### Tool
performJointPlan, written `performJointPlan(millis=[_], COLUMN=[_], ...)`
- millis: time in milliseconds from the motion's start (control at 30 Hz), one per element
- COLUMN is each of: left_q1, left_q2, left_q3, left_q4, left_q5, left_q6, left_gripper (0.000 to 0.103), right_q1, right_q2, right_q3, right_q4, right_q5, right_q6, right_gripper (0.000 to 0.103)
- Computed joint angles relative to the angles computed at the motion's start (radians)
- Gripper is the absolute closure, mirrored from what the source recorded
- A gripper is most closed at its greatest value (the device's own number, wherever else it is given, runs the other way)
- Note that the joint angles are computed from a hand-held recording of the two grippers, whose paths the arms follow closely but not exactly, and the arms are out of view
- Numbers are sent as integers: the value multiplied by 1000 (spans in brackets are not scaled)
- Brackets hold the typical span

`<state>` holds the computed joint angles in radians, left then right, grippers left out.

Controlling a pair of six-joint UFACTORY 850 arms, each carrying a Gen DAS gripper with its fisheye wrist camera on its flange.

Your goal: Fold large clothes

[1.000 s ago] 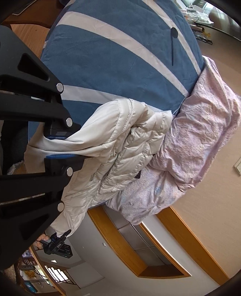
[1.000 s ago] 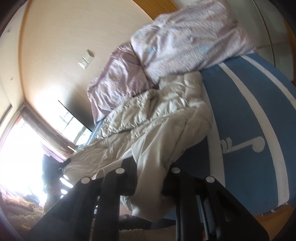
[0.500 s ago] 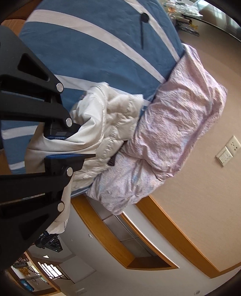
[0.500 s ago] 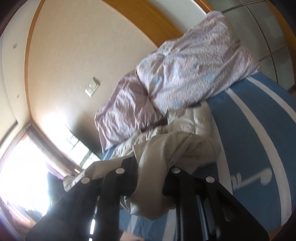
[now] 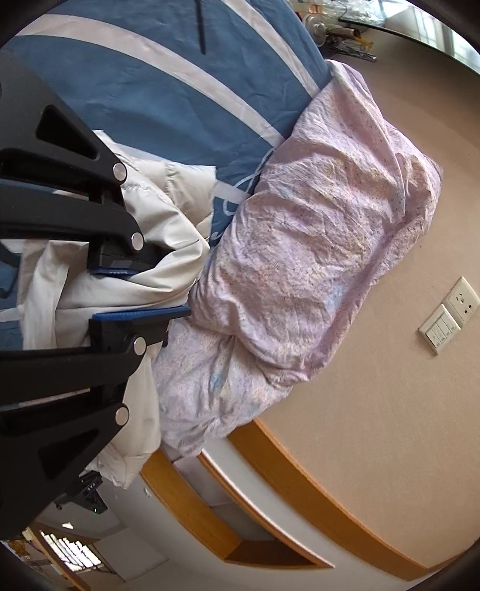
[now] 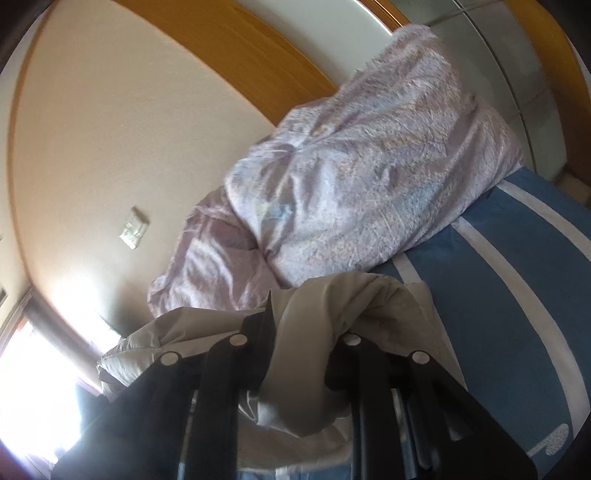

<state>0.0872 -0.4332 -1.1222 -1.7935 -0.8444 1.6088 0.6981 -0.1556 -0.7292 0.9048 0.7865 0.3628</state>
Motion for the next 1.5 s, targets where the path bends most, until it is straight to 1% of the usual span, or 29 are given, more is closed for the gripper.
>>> performJointPlan(millis=[100,167,300,367,400,433,467,500,533,567,600,633,667,700,733,800,867,900,933,1000,1067,1133,1167,1267,1300,1367,1400,1500], left_q1=[-49,-71,-105,-120,-127,-133,-136,-136,-135,-129,-122,-116,-112,-107,-106,-108,-121,-130,-146,-181,-212,-244,-262,-296,-309,-322,-328,-329], left_q2=[-55,-98,-197,-232,-248,-257,-268,-277,-284,-291,-296,-295,-290,-273,-252,-198,-144,-125,-96,-47,-20,-13,-16,-43,-58,-88,-112,-162], left_q3=[-72,-118,-231,-270,-286,-294,-304,-313,-320,-327,-330,-326,-318,-296,-271,-210,-148,-121,-82,0,56,82,88,75,63,33,5,-59], left_q4=[-56,-79,-47,-24,-18,-24,-31,-28,-26,-28,-41,-73,-109,-174,-236,-343,-407,-445,-491,-577,-653,-710,-742,-788,-829,-878,-896,-899], left_q5=[92,137,225,266,285,298,301,293,280,249,217,192,174,157,152,156,164,168,181,190,190,205,217,263,284,324,359,420], left_q6=[19,13,-72,-102,-108,-101,-91,-93,-98,-104,-103,-86,-59,4,72,232,385,461,566,775,934,1056,1114,1200,1248,1295,1299,1262], left_gripper=[88,86,80,77,74,70,68,61,50,44,31,20,14,8,5,4,4,4,4,4,3,2,2,2,2,2,2,2], right_q1=[-50,-78,-140,-161,-168,-179,-187,-195,-199,-205,-209,-207,-202,-193,-175,-145,-109,-92,-68,-30,-5,10,13,7,3,-1,-4,-18], right_q2=[-76,-126,-241,-286,-302,-322,-333,-340,-342,-340,-334,-324,-312,-299,-278,-257,-252,-255,-262,-277,-304,-348,-362,-391,-401,-426,-440,-478], right_q3=[-103,-162,-284,-326,-338,-356,-363,-365,-364,-355,-339,-324,-310,-303,-287,-291,-299,-310,-318,-342,-366,-413,-427,-456,-466,-497,-516,-562], right_q4=[84,138,270,314,319,320,298,260,230,165,91,53,41,65,98,205,263,300,319,416,462,539,561,597,614,672,708,786], right_q5=[-47,-78,-171,-206,-218,-235,-245,-247,-246,-237,-213,-178,-140,-114,-59,-30,-13,-14,-23,-38,-41,-38,-43,-85,-93,-91,-90,-94], right_q6=[-100,-155,-248,-266,-259,-246,-210,-157,-116,-40,40,78,75,29,-58,-267,-477,-581,-686,-883,-995,-1122,-1157,-1193,-1212,-1273,-1309,-1370], right_gripper=[84,82,79,77,76,70,61,56,47,38,34,29,27,27,26,26,27,27,28,30,30,31,33,34,34,34,34,34])
